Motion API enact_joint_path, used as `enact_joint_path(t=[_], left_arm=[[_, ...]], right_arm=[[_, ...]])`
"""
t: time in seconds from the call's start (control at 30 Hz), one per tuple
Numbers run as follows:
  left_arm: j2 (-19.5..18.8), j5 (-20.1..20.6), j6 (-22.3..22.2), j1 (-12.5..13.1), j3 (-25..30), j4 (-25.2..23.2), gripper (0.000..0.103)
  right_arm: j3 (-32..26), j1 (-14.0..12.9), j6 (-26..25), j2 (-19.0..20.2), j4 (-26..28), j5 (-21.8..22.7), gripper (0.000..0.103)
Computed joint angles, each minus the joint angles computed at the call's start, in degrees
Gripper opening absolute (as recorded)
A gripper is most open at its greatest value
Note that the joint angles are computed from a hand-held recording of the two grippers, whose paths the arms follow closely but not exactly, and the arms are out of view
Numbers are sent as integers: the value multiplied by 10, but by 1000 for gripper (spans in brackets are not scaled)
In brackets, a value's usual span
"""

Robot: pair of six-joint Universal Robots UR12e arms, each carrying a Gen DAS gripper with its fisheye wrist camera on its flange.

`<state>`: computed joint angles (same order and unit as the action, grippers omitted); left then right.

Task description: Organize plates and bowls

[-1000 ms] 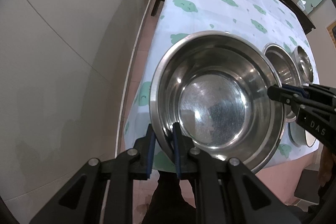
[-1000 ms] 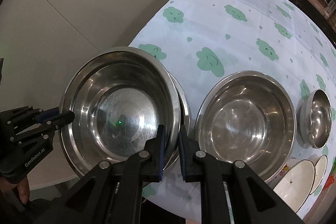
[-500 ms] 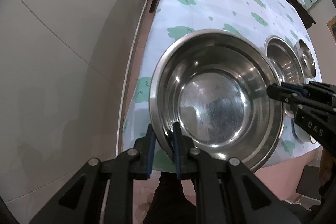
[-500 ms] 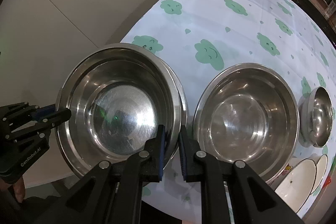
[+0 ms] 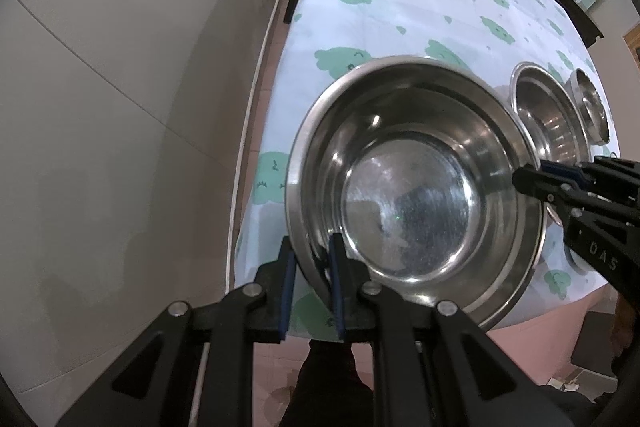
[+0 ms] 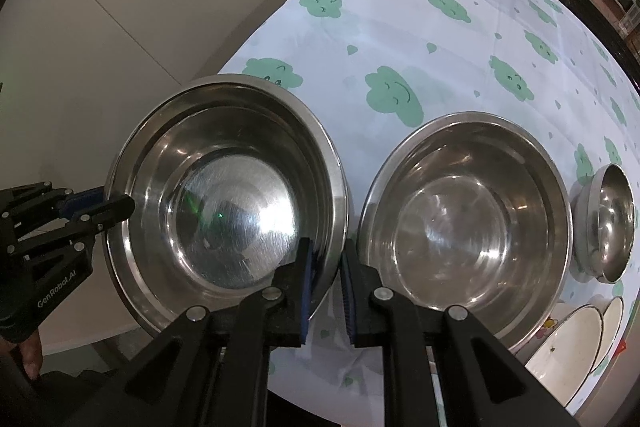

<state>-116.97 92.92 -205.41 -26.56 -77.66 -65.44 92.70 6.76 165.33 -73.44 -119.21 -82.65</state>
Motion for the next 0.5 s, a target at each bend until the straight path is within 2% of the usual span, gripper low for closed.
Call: enact_joint_path(t=[0.5], left_arm=[[-2,-1,-9,1,6,-9,14]], right_arm=[[0,1,-10,-1,5,-4,18]])
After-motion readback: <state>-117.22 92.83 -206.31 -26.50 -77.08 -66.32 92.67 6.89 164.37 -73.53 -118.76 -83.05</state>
